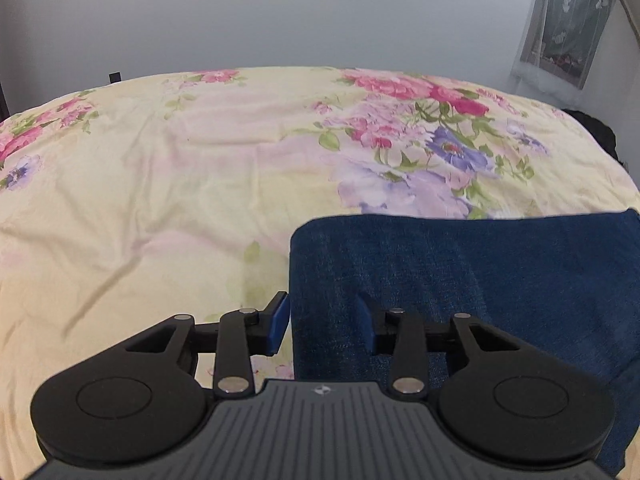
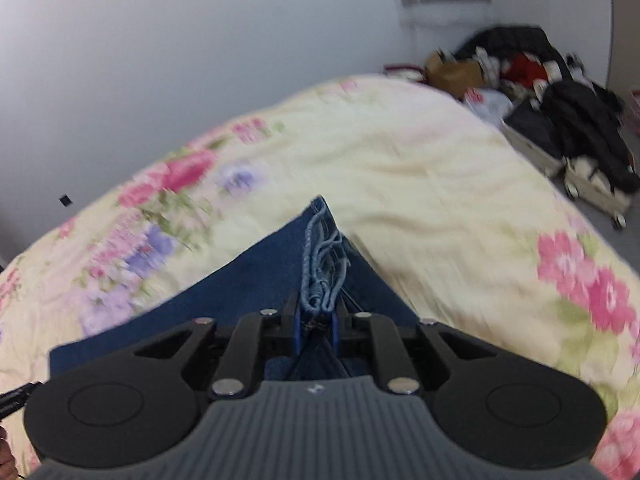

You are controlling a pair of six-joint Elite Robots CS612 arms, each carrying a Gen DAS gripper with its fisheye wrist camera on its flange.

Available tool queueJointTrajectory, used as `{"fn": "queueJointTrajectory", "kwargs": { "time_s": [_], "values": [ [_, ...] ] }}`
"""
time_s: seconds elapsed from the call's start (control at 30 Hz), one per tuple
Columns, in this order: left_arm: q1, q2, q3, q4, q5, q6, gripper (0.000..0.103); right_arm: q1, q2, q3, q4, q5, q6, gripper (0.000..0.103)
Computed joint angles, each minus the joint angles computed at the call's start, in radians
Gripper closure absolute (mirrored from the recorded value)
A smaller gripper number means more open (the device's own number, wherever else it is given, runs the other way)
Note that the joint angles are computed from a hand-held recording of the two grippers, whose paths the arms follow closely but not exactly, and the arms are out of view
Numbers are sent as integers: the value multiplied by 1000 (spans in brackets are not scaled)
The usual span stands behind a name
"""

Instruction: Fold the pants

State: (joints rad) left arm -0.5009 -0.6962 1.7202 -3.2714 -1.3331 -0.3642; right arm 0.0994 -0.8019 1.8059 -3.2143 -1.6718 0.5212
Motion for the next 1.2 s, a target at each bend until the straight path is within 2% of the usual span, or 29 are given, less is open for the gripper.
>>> {"fn": "queueJointTrajectory", "kwargs": {
  "time_s": [0.1, 0.17, 0.33, 0.47, 0.53, 0.63, 0.7, 0.73, 0.77, 0.83, 0.87, 0.93, 1.07, 1.13, 1.2],
  "values": [
    [-13, 11, -12, 31, 38, 36, 60, -21, 52, 16, -62, 25, 54, 95],
    [-17, 15, -18, 43, 53, 72, 60, -22, 68, 6, -70, 25, 53, 95],
    [-15, 18, -35, 110, 48, 72, 59, 4, 66, -11, -56, -60, 5, 95],
    [-17, 20, -24, 69, 55, 92, 59, 21, 62, 7, -140, -108, -71, 96],
    [-15, 24, -20, 45, 44, 88, 59, 21, 72, 4, -130, -118, -71, 96],
    [-11, 25, -25, 56, 38, 80, 56, 26, 102, -19, -93, -139, -79, 96],
    [-14, 22, -27, 62, 79, 98, 58, 35, 112, -31, -84, -165, -115, 95],
    [-16, 19, -22, 48, 109, 103, 62, 36, 110, -29, -85, -170, -122, 95],
    [-16, 16, -17, 25, 123, 119, 62, 35, 104, -23, -92, -172, -125, 93],
    [-3, 8, -11, 5, 98, 141, 62, 43, 88, -14, -75, -238, -130, 73],
    [4, 5, -13, 5, 89, 144, 62, 44, 80, -5, -81, -263, -139, 70],
    [16, 6, -23, -1, 78, 140, 65, 42, 65, 14, -111, -275, -133, 72],
    [45, 25, -65, -17, -43, 118, 70, 43, 65, 23, -211, -248, -125, 79],
    [41, 40, -87, -16, -46, 140, 72, 55, 84, 2, -246, -263, -168, 86],
    [37, 57, -112, 13, -39, 153, 76, 66, 107, -29, -233, -277, -197, 89]
  ]
}}
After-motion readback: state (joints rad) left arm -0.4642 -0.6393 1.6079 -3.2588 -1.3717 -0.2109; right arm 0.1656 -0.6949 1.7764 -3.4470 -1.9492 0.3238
